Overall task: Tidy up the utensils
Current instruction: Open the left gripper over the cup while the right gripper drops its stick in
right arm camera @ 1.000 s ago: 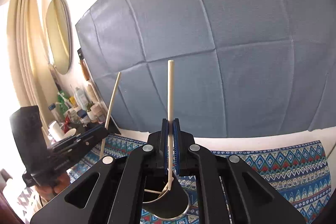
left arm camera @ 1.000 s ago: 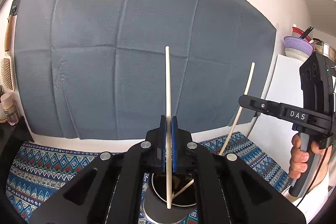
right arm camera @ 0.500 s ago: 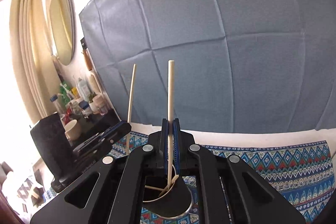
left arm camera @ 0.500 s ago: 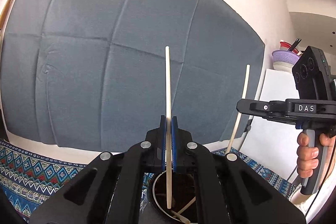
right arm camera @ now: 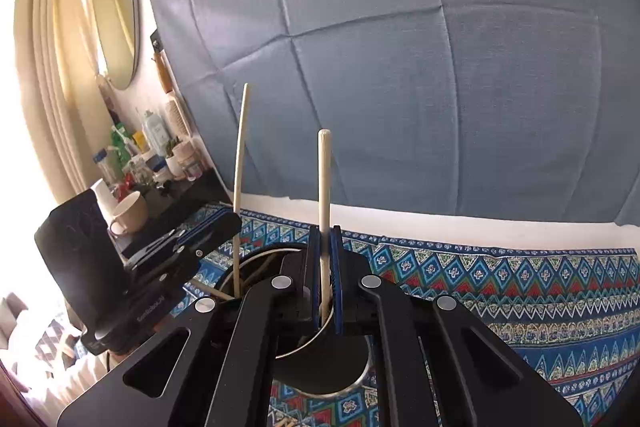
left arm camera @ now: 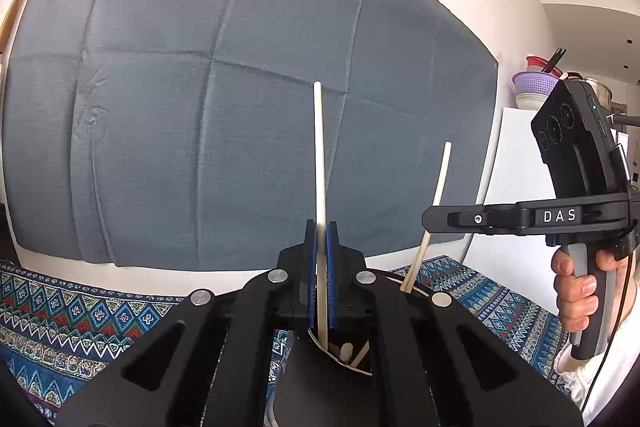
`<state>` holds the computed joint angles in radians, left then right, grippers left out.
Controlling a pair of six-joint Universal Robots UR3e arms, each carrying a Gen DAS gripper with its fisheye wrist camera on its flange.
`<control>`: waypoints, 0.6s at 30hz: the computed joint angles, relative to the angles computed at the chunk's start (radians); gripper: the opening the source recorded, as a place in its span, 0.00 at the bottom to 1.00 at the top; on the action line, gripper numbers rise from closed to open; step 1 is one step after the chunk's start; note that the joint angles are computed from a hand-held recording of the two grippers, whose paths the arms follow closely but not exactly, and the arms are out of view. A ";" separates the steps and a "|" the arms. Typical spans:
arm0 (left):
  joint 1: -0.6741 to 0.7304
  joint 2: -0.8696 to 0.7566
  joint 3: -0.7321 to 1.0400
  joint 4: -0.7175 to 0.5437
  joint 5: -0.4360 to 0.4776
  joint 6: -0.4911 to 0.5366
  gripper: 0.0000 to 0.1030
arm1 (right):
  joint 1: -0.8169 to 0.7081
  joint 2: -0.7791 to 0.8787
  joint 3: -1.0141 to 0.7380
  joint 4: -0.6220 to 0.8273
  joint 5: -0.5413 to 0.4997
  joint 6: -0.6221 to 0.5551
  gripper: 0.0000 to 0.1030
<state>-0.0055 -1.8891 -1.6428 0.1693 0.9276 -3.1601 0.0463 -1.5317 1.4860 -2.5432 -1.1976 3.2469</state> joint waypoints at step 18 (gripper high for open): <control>0.047 0.165 -0.120 -0.011 0.023 -0.062 0.63 | 0.023 -0.117 0.055 0.008 -0.092 0.009 0.47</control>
<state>0.0413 -1.7242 -1.7632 0.1584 0.9507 -3.2226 0.0697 -1.6489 1.5412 -2.5348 -1.2892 3.2562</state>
